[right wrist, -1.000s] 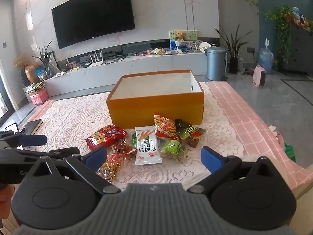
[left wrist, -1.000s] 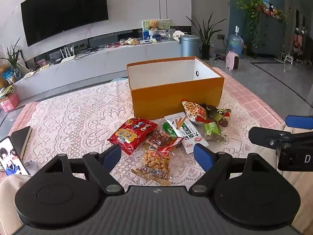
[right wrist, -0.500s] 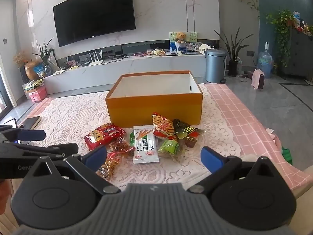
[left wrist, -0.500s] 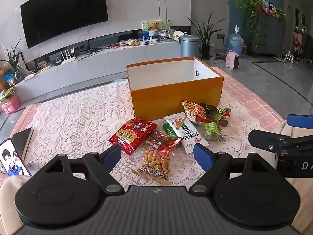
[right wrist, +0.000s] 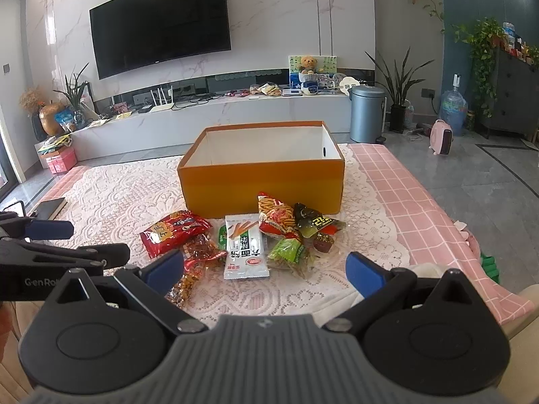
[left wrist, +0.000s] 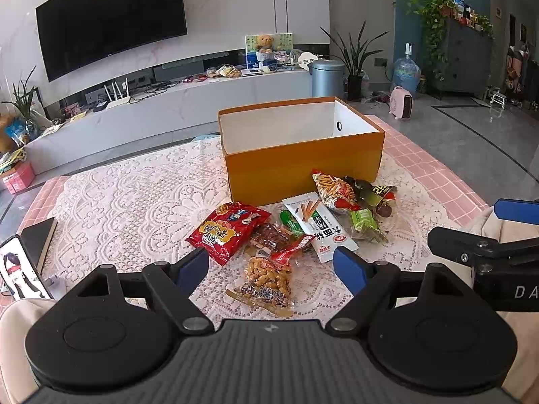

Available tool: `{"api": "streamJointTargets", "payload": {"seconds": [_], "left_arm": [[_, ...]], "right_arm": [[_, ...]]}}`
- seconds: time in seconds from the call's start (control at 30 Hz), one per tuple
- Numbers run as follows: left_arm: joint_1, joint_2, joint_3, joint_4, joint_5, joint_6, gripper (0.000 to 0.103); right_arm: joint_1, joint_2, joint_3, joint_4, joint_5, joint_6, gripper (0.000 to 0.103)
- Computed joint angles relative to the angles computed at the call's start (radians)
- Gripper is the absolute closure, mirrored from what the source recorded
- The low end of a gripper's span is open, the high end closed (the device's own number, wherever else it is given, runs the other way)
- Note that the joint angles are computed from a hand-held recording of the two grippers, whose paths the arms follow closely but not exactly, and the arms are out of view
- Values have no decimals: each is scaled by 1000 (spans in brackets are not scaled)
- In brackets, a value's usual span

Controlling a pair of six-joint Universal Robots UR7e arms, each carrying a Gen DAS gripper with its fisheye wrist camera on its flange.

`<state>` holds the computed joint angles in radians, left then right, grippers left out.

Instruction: Organize snacks

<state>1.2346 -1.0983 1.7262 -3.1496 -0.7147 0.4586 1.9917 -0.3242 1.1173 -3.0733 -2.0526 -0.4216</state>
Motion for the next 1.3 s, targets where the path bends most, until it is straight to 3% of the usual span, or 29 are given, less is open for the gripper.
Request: {"api": "streamJointTargets", "payload": {"seconds": [0.33, 0.57, 1.3], "left_arm": [[-7, -1, 9, -25, 5, 22, 5], [-3, -10, 7, 10, -5, -1, 11], [-3, -11, 12, -8, -6, 16, 11]], "right_arm": [[-2, 0, -2, 2, 3, -4, 4], [-4, -1, 0, 3, 7, -5, 4], [-7, -2, 0, 16, 10, 8, 4]]}}
